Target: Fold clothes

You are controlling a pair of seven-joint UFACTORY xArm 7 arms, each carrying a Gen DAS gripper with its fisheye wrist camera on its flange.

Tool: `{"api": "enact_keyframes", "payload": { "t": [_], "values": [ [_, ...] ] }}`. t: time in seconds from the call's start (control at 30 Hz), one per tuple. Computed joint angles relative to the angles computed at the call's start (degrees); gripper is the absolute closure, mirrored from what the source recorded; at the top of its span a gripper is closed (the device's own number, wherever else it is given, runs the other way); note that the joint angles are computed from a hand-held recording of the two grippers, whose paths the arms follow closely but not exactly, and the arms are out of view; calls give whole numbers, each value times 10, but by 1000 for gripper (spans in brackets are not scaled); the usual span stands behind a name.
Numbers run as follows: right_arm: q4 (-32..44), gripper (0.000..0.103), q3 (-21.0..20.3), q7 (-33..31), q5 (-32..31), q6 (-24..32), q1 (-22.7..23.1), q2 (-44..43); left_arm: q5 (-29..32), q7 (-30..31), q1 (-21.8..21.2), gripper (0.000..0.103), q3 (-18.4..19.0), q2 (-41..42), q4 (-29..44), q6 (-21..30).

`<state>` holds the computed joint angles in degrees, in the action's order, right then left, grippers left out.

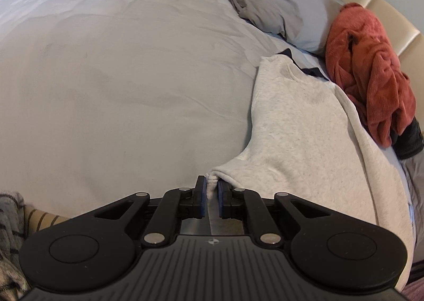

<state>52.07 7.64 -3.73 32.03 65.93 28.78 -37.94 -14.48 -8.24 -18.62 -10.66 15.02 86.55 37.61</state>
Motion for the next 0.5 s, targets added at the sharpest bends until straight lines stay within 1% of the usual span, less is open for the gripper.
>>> {"api": "enact_keyframes", "payload": {
  "t": [0.13,0.27,0.37,0.5],
  "values": [
    [-6,89,17,10,32,-45,16,28,-20,-2,8,96,-1,5,5,6],
    [-16,89,34,33,13,-50,20,48,-20,1,8,96,-1,10,4,5],
    [-33,89,34,51,14,-52,25,52,-15,2,7,96,0,13,3,4],
    [-39,89,43,58,3,-68,33,63,-12,14,7,96,-2,6,-7,-1]
  ]
}}
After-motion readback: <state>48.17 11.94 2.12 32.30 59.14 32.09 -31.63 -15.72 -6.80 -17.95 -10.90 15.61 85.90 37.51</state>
